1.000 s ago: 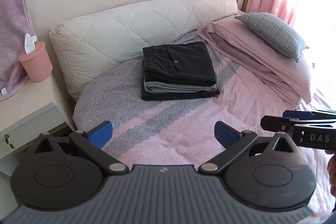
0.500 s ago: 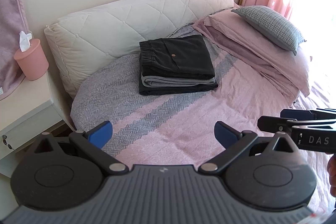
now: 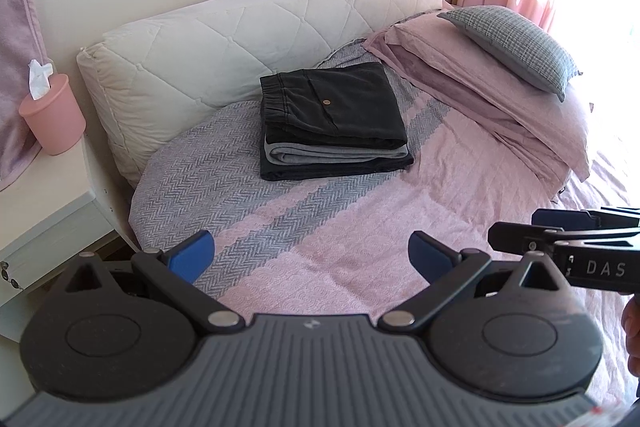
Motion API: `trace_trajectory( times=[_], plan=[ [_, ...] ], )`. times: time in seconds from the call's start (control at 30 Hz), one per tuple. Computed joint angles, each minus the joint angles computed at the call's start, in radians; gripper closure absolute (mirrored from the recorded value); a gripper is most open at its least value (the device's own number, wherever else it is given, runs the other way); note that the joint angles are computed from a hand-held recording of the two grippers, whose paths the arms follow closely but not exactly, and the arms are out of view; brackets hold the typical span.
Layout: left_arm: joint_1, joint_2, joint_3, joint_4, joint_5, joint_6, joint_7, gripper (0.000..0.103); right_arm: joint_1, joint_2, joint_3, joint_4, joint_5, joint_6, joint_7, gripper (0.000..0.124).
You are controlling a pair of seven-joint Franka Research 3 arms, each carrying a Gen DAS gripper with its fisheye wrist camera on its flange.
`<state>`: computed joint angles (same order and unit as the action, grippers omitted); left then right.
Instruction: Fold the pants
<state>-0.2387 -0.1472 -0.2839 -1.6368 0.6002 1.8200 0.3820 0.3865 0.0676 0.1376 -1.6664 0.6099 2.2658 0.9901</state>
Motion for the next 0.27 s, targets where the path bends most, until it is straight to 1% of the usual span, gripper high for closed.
trace_trajectory(
  times=[0.27],
  plan=[
    [-0.003,0.013,-0.002,0.013,0.010,0.002,0.008,0.001,-0.002,-0.005,-0.003,-0.010,0.007,0.009,0.001,0.062]
  ],
)
